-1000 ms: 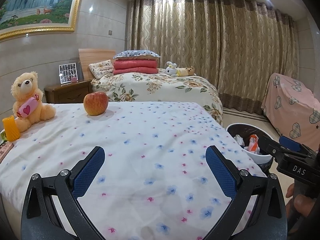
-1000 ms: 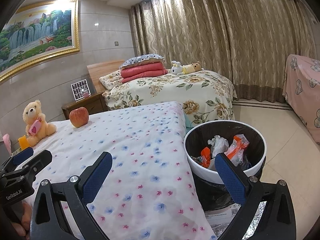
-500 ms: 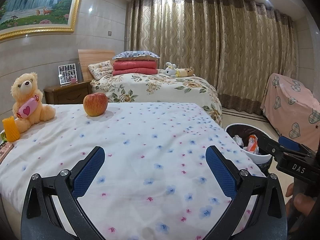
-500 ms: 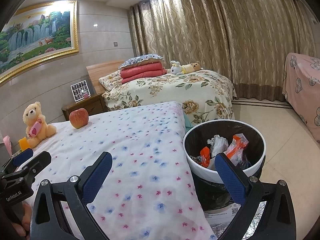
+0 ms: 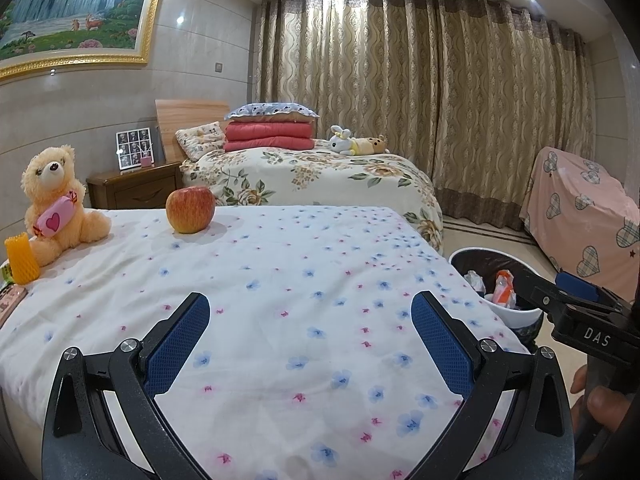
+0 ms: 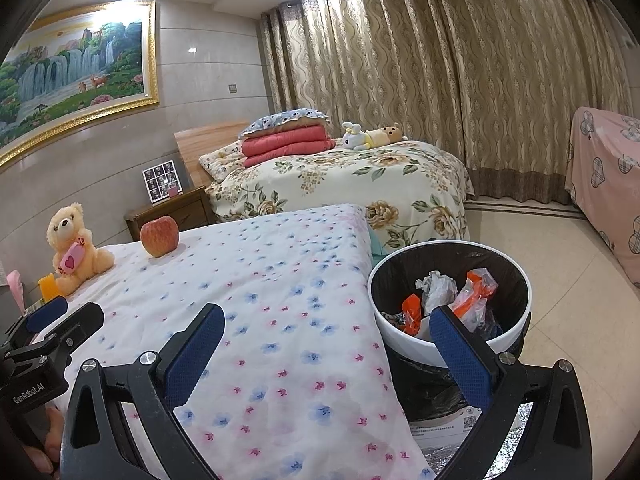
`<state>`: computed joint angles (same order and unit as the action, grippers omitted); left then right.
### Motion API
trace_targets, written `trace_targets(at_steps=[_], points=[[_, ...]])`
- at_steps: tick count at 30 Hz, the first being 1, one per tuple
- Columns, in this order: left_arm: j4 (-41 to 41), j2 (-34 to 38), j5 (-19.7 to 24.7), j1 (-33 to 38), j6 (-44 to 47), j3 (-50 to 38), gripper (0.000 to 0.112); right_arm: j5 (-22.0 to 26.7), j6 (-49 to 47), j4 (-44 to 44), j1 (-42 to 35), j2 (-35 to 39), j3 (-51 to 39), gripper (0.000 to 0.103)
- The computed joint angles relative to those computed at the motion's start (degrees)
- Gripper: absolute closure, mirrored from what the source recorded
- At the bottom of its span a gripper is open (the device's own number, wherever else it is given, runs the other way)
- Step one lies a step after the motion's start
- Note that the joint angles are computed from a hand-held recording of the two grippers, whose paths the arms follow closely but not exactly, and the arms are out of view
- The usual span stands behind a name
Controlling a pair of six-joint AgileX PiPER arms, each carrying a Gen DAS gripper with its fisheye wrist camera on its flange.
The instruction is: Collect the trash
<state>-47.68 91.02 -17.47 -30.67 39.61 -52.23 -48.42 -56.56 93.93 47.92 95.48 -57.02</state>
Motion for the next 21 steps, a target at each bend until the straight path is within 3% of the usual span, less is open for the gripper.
trace_targets(at_steps=[21], points=[[0.1, -0.2, 1.3, 0.3, -0.9, 0.0, 0.009, 1.3, -2.2, 1.6, -0.3, 0.4, -1.3, 0.0]])
